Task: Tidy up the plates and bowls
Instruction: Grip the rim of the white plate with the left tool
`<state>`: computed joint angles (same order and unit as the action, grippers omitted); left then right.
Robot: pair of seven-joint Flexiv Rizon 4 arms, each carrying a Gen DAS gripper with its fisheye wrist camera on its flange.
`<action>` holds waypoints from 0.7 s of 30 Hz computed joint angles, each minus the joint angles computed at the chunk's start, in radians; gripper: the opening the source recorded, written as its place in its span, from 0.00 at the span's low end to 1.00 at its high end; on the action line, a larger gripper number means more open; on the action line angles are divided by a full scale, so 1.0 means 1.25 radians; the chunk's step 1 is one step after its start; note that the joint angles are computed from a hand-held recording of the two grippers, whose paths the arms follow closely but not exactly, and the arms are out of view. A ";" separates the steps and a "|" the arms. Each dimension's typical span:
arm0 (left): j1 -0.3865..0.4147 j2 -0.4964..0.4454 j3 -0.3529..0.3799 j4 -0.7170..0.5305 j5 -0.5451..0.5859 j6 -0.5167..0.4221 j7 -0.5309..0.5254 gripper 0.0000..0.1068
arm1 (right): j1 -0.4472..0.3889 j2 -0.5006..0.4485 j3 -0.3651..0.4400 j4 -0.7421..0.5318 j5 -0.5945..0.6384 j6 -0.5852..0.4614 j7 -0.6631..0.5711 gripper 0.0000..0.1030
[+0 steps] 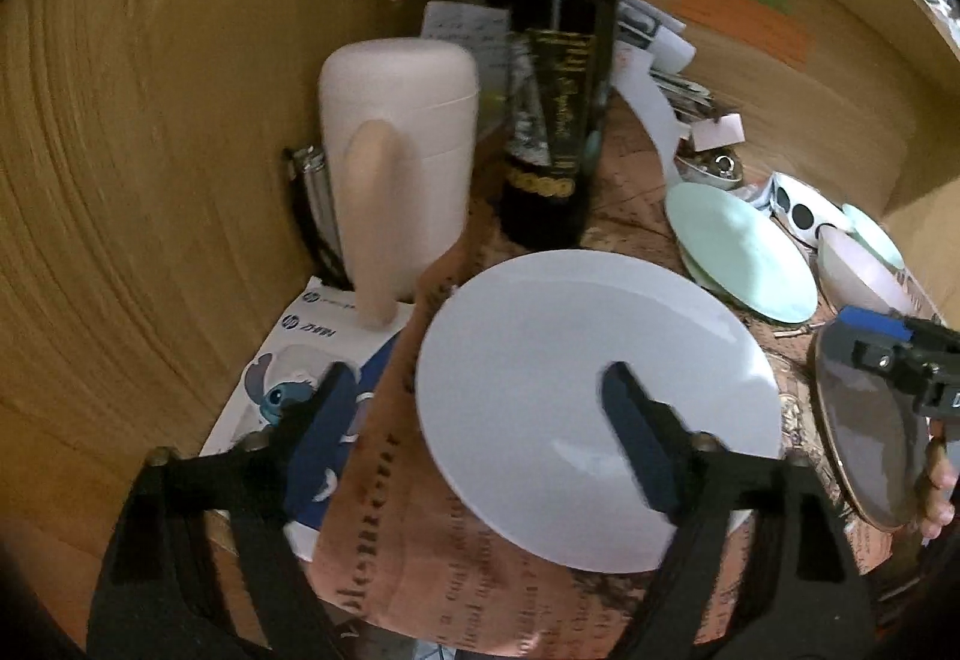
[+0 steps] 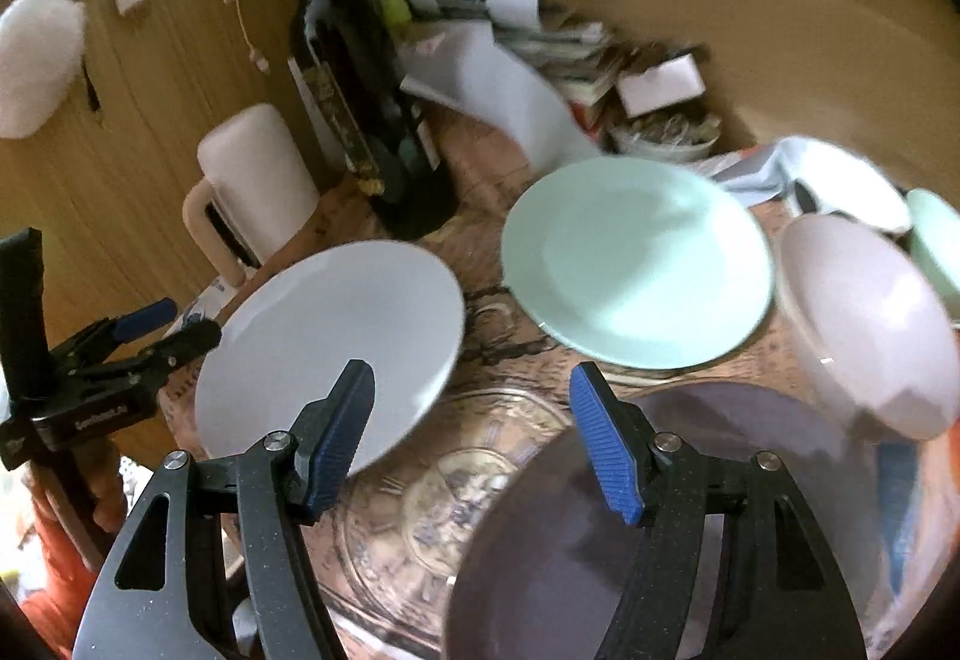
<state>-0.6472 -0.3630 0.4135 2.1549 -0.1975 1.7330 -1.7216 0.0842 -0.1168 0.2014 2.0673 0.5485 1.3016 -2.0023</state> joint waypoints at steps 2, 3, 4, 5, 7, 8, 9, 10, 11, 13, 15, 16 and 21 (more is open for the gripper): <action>0.064 0.014 -0.060 0.009 0.005 -0.005 0.013 0.58 | 0.009 -0.016 -0.004 -0.006 -0.025 -0.008 0.025 0.51; 0.100 0.020 -0.094 0.016 0.006 -0.004 0.016 0.57 | 0.010 -0.024 -0.005 -0.011 -0.037 -0.021 0.034 0.45; 0.144 0.026 -0.137 0.023 0.008 -0.004 0.023 0.53 | 0.010 -0.029 -0.005 -0.015 -0.047 -0.032 0.044 0.43; 0.186 0.031 -0.179 0.029 0.009 -0.006 0.030 0.50 | 0.011 -0.034 -0.005 -0.018 -0.057 -0.037 0.054 0.40; 0.249 0.035 -0.242 0.035 0.010 -0.009 0.040 0.45 | 0.014 -0.046 -0.003 -0.022 -0.076 -0.040 0.069 0.36; 0.270 0.035 -0.264 0.036 0.011 -0.012 0.044 0.42 | 0.016 -0.049 -0.002 -0.021 -0.088 -0.039 0.079 0.34; 0.292 0.034 -0.287 0.037 0.011 -0.016 0.048 0.42 | 0.019 -0.054 -0.002 -0.020 -0.104 -0.037 0.089 0.33; 0.321 0.033 -0.317 0.039 0.010 -0.019 0.055 0.40 | 0.021 -0.058 -0.002 -0.020 -0.118 -0.038 0.099 0.32; 0.336 0.031 -0.333 0.040 0.010 -0.022 0.059 0.38 | 0.022 -0.061 -0.001 -0.019 -0.129 -0.037 0.107 0.31; 0.366 0.027 -0.367 0.039 0.007 -0.034 0.068 0.36 | 0.025 -0.069 -0.002 -0.018 -0.158 -0.039 0.130 0.29; 0.390 0.023 -0.392 0.040 0.002 -0.043 0.074 0.34 | 0.023 -0.077 0.000 -0.021 -0.175 -0.048 0.142 0.26; 0.410 0.022 -0.415 0.043 -0.002 -0.043 0.081 0.32 | 0.021 -0.081 0.001 -0.024 -0.180 -0.054 0.145 0.26; 0.469 0.012 -0.485 0.047 -0.015 -0.037 0.101 0.31 | 0.006 -0.098 0.013 -0.045 -0.182 -0.090 0.146 0.21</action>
<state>-0.0610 -0.3486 -0.1927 2.2133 -0.2162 1.6863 -1.5948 0.0915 -0.2393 0.2181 2.0110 0.3215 1.1888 -1.8200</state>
